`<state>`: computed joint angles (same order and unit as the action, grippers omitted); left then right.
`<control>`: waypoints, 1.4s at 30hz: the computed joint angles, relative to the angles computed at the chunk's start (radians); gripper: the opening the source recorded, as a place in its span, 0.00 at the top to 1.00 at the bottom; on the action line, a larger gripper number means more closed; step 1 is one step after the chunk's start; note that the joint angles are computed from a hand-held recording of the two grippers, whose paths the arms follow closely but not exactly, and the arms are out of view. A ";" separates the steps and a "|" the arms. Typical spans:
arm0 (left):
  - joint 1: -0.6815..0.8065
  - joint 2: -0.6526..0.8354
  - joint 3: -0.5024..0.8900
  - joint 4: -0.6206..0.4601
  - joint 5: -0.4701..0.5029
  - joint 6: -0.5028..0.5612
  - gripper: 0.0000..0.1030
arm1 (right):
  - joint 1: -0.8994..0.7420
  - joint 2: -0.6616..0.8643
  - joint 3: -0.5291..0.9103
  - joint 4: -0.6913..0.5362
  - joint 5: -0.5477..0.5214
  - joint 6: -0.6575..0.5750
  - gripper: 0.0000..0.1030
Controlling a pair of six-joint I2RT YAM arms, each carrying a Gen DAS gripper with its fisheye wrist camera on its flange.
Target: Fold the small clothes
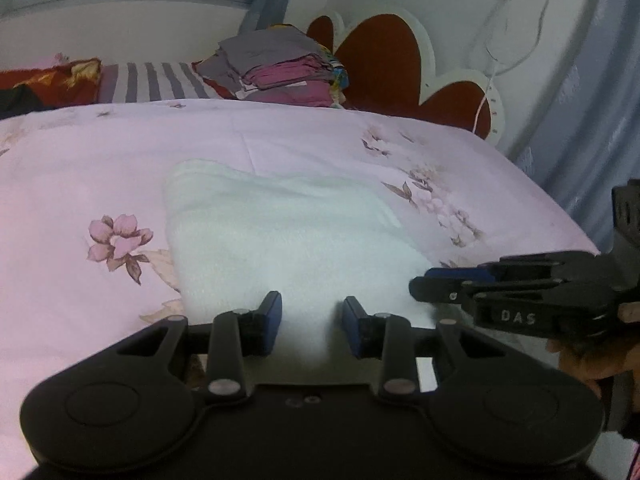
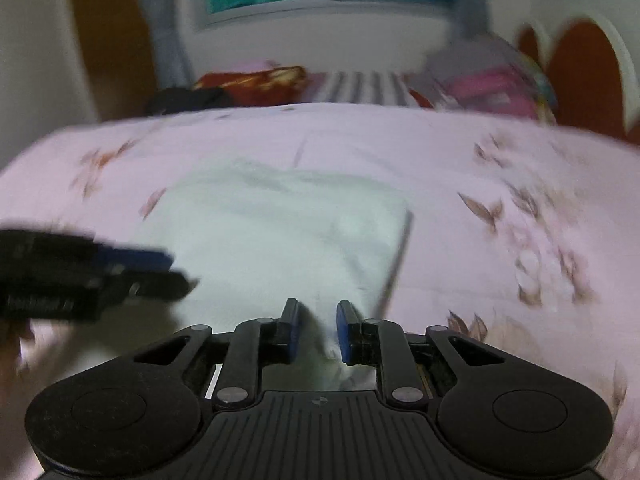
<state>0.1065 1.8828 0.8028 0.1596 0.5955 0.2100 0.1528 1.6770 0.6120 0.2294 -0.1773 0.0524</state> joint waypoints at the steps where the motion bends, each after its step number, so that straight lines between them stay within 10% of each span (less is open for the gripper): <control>1: 0.010 -0.015 -0.003 -0.016 0.010 0.006 0.68 | 0.000 0.007 0.010 -0.010 0.000 0.005 0.83; 13: 0.161 -0.144 -0.216 -0.033 0.035 0.096 0.65 | 0.092 -0.246 -0.153 -0.117 0.045 -0.029 0.83; 16: 0.206 -0.158 -0.212 -0.043 0.039 0.108 0.45 | 0.065 -0.206 -0.171 -0.103 0.097 0.035 0.82; 17: 0.216 -0.163 -0.214 -0.017 0.027 0.094 0.22 | 0.047 -0.243 -0.184 -0.117 0.097 0.071 0.83; 19: 0.239 -0.138 -0.179 -0.009 0.063 0.063 0.16 | 0.016 -0.325 -0.214 -0.118 0.094 0.122 0.82; 22: 0.250 -0.031 -0.050 -0.078 0.149 -0.048 0.17 | -0.102 -0.326 -0.223 -0.058 -0.050 0.253 0.12; 30: 0.216 0.177 0.159 -0.159 0.229 -0.264 0.27 | -0.229 0.021 0.019 -0.052 -0.362 0.285 0.27; 42: 0.158 0.252 0.228 -0.195 0.254 -0.276 0.43 | -0.363 0.312 0.239 -0.153 -0.701 0.224 0.46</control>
